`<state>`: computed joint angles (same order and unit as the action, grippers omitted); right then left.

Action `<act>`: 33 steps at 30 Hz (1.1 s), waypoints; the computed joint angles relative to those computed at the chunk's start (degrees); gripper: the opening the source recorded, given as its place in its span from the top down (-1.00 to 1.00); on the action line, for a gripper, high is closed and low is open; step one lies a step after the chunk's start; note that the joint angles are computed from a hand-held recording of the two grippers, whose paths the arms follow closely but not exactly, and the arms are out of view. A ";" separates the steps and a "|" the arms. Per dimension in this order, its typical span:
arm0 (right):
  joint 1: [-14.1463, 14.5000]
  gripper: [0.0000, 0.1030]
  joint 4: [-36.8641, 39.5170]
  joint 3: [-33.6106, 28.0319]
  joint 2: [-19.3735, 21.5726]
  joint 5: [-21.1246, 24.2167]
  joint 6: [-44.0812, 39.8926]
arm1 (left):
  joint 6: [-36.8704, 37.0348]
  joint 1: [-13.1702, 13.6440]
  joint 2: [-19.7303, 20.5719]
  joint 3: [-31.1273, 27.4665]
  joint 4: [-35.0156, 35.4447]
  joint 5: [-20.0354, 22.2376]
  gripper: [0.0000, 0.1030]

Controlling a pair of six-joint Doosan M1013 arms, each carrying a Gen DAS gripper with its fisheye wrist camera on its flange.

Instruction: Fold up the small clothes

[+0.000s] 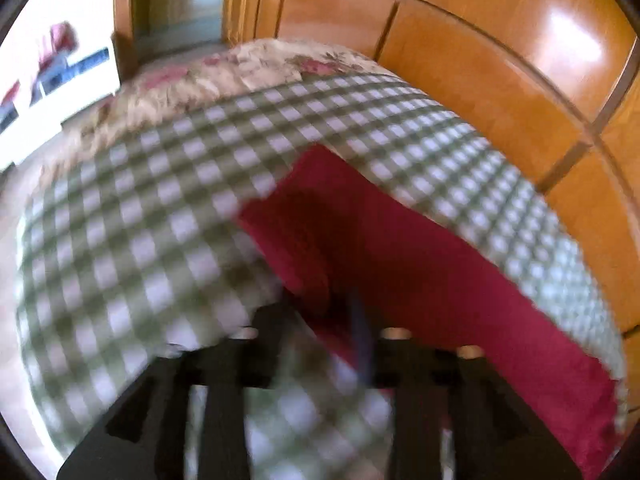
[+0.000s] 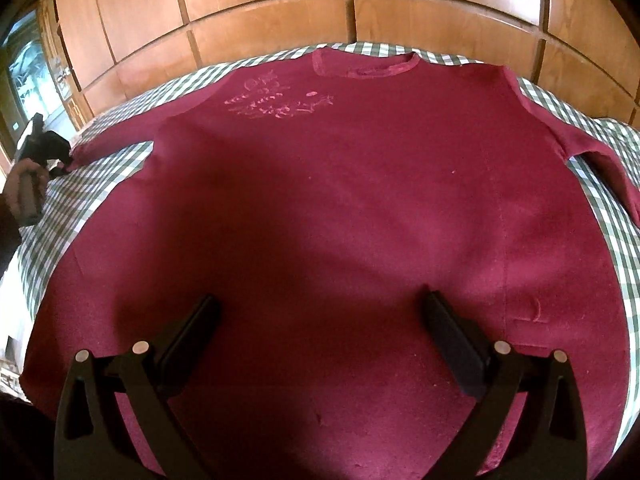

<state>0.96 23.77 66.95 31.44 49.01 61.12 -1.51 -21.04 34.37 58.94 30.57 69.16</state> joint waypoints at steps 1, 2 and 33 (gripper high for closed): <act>-0.02 -0.97 0.00 -0.21 0.02 0.38 0.04 | -0.21 -0.81 -1.34 1.76 -0.42 -5.33 -0.13; -0.07 -0.97 0.05 -0.57 0.12 1.00 0.12 | 0.90 -1.46 -2.01 2.83 -0.91 -9.00 -0.13; -10.74 0.69 0.38 7.12 -6.09 3.21 9.22 | 39.04 -12.67 -3.51 6.50 -26.59 -21.73 0.22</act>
